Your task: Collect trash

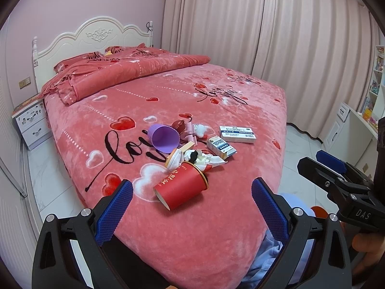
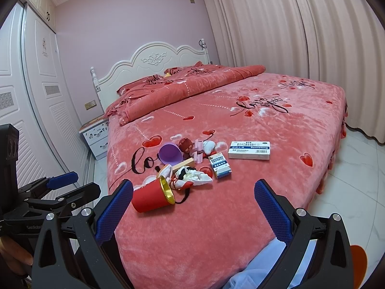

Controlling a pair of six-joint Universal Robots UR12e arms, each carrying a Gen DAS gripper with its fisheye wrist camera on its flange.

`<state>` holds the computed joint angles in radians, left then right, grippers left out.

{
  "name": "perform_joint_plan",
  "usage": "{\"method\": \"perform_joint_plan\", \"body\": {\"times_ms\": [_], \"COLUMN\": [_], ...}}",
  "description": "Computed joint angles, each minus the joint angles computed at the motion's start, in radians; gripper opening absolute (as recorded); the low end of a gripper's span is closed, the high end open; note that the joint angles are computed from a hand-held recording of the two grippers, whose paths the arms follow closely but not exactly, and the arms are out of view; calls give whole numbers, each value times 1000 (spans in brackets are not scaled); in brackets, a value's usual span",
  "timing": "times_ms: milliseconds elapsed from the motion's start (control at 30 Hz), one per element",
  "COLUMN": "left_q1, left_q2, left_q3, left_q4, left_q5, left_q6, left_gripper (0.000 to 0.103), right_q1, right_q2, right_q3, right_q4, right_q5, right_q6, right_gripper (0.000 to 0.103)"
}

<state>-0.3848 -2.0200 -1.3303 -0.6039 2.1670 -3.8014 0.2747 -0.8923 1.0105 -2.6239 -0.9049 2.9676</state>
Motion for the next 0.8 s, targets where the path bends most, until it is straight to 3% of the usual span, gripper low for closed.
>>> {"method": "perform_joint_plan", "body": {"times_ms": [800], "left_q1": [-2], "left_q2": [2], "left_q3": [-7], "left_q4": [-5], "left_q5": [-2], "left_q6": [-2], "left_gripper": [97], "right_q1": [-1], "right_q2": [3], "right_q3": [-7], "right_q4": [8], "right_q5": [1], "right_q6": [-1], "right_gripper": [98]}}
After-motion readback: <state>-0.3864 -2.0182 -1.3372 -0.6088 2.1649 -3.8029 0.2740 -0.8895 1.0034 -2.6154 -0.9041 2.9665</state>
